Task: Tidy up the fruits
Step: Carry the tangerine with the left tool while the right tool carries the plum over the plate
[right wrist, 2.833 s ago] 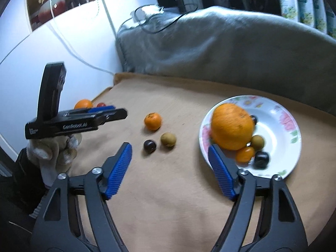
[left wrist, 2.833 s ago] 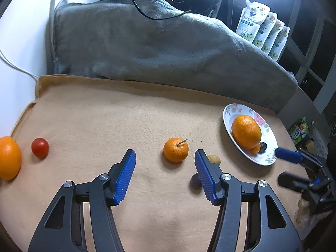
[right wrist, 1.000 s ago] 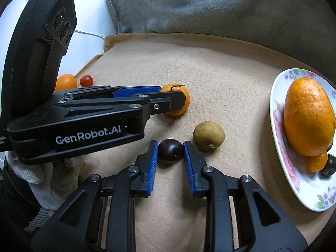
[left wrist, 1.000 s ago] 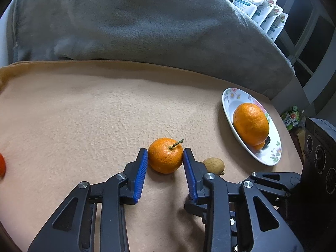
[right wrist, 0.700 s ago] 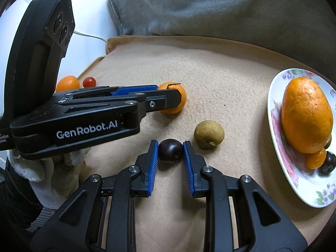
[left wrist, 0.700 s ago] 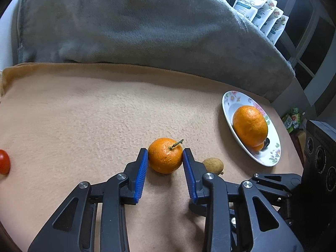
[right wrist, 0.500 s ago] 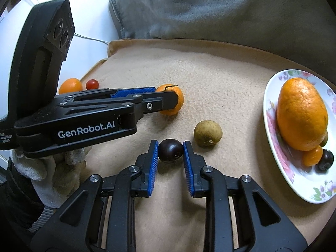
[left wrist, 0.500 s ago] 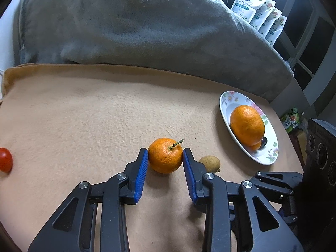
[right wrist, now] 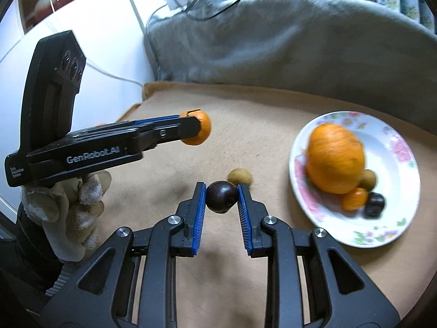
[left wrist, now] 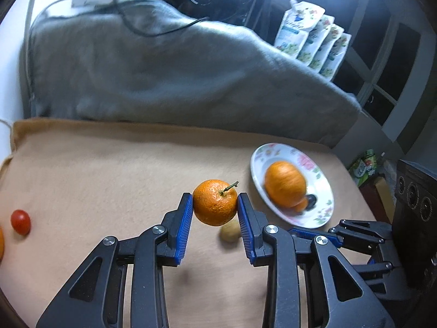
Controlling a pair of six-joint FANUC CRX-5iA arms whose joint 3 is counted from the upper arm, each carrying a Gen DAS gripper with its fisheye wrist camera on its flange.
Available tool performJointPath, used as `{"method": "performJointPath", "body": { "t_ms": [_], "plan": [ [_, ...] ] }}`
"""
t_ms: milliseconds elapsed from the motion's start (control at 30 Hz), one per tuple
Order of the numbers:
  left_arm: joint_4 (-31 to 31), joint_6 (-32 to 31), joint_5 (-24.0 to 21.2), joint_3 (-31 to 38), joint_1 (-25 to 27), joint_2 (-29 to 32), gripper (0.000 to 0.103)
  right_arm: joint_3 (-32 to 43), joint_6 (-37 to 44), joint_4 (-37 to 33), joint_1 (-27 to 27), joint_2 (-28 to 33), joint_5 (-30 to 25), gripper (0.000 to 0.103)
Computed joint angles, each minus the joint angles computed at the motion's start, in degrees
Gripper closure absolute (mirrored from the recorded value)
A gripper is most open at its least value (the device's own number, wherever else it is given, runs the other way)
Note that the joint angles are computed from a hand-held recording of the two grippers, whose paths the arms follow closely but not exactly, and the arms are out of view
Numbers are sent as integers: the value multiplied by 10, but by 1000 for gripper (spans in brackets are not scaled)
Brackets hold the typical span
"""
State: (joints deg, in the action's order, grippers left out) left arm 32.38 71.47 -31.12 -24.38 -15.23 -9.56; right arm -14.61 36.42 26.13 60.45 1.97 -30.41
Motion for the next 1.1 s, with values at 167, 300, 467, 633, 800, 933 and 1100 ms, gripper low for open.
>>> {"method": "performJointPath", "body": {
  "t_ms": [167, 300, 467, 633, 800, 933, 1100],
  "plan": [
    [6, -6, 10, 16, -24, 12, 71, -41, -54, 47, -11, -36, 8, 78],
    [4, -7, 12, 31, -38, 22, 72, -65, -82, 72, -23, -58, 10, 78],
    [-12, 1, 13, 53, -55, 37, 72, -93, -111, 95, -39, -81, 12, 78],
    [-24, 5, 9, 76, -67, 54, 72, -109, -131, 111, -56, -91, 20, 78],
    [-26, 1, 9, 103, -80, 78, 72, -121, -140, 122, -71, -101, 23, 78],
    [-34, 5, 6, 128, -90, 101, 72, -124, -140, 123, -78, -104, 22, 78],
    [-36, 4, -2, 158, -100, 130, 72, -129, -135, 120, -87, -109, 21, 78]
  ]
}}
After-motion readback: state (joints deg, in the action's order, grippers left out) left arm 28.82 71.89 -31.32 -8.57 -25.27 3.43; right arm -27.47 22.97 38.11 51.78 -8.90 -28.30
